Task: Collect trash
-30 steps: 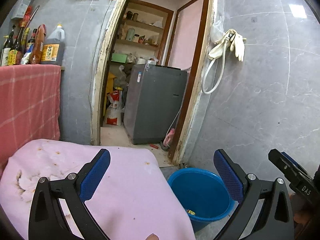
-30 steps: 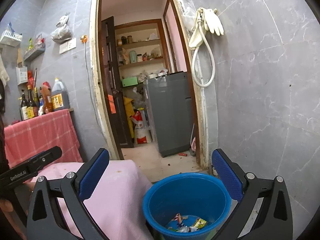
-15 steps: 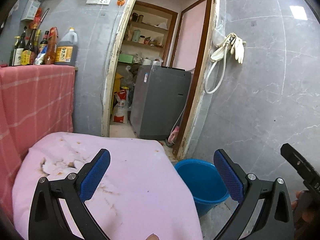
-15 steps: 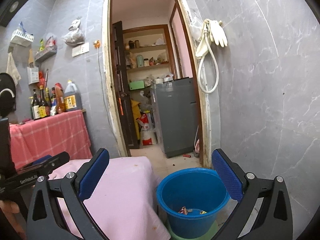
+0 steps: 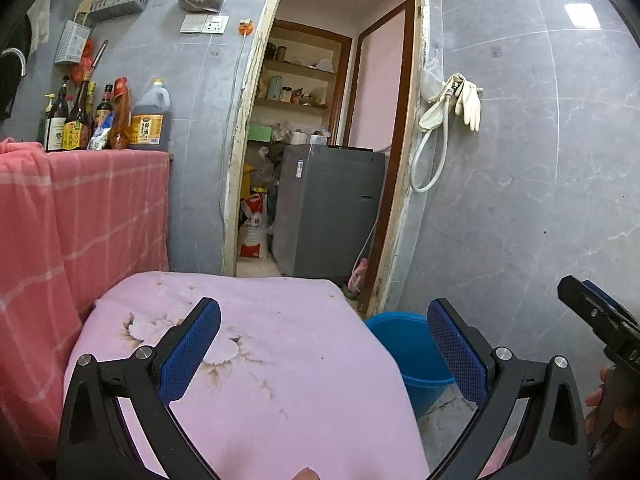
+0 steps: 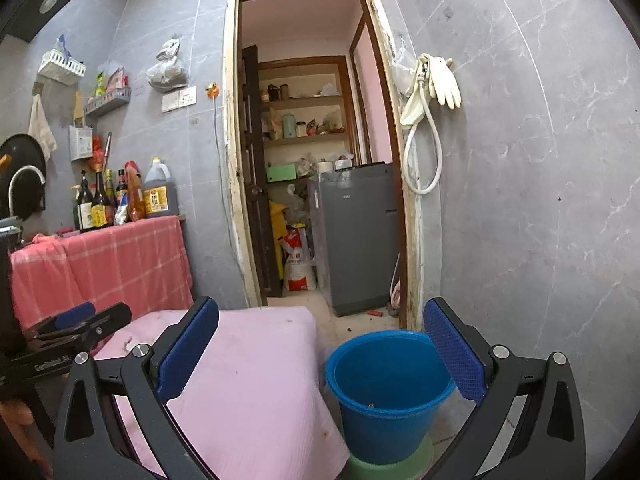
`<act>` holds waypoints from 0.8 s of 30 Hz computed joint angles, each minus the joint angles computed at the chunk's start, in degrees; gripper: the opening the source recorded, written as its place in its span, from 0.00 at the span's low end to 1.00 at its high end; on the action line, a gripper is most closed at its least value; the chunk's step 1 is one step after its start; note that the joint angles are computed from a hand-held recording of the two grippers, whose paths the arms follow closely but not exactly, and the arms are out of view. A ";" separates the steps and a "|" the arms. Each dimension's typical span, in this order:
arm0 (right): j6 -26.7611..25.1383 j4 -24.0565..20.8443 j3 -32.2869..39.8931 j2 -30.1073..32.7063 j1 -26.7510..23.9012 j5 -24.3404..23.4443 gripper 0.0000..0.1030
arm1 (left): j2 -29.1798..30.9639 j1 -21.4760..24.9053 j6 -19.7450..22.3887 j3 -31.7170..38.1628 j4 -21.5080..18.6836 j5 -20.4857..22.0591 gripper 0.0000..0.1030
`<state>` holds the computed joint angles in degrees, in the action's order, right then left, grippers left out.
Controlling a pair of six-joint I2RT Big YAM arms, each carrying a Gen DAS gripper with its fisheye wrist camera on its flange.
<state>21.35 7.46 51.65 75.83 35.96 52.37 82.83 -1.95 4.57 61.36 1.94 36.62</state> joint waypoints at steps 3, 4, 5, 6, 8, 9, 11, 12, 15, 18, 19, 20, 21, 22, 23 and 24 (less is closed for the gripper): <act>0.33 -0.37 0.03 0.74 0.99 1.37 1.00 | -0.58 0.50 0.82 -1.40 0.52 0.38 0.98; 0.45 -0.16 -0.11 0.95 1.36 1.72 1.00 | -0.75 0.61 1.00 -1.97 1.04 0.27 0.98; 0.53 -0.12 -0.17 1.06 1.59 2.04 1.00 | -1.07 0.72 1.13 -2.80 1.80 -0.05 0.98; 0.57 -0.03 -0.19 1.36 2.11 2.79 1.00 | -1.07 0.98 1.28 -3.22 2.28 -0.01 0.98; 0.39 0.17 -0.34 1.73 2.73 3.80 1.00 | -1.44 1.34 1.34 -4.32 3.12 -0.07 0.98; 0.31 0.35 -0.37 1.98 3.03 4.28 1.00 | -1.60 1.60 1.29 -4.91 3.62 0.07 0.98; 0.59 0.35 -0.50 2.41 3.62 4.79 1.00 | -1.88 1.99 1.50 -6.03 4.31 0.33 0.98; 0.98 0.09 -0.56 2.74 4.05 5.33 1.00 | -1.96 2.15 1.75 -6.40 4.36 0.34 0.98; 2.69 -0.79 -1.09 3.09 4.93 6.06 1.00 | -2.27 2.68 2.39 -8.00 5.39 0.14 0.98; 3.80 -1.27 -1.55 3.64 5.87 7.32 1.00 | -2.33 3.37 2.65 -10.05 7.42 0.78 0.98; 4.16 -1.38 -1.74 3.81 6.15 7.70 1.00 | -2.32 3.46 2.95 -10.53 7.54 0.72 0.98; 4.60 -1.25 -2.02 4.07 6.51 7.99 1.00 | -2.19 3.62 3.13 -10.85 7.49 0.93 0.98; 4.67 -0.86 -2.37 4.14 6.65 7.97 1.00 | -2.08 3.89 2.95 -11.34 7.68 1.65 0.98; 4.66 -0.19 -2.77 4.42 6.94 8.03 1.00 | -2.00 4.12 2.74 -11.90 8.31 2.21 0.98; 4.76 -0.04 -2.93 4.75 7.19 8.40 1.00 | -1.98 4.26 2.81 -12.60 9.21 2.27 0.98; 4.91 -0.09 -3.08 5.04 7.43 8.86 1.00 | -2.13 4.30 3.19 -13.35 9.82 2.08 0.98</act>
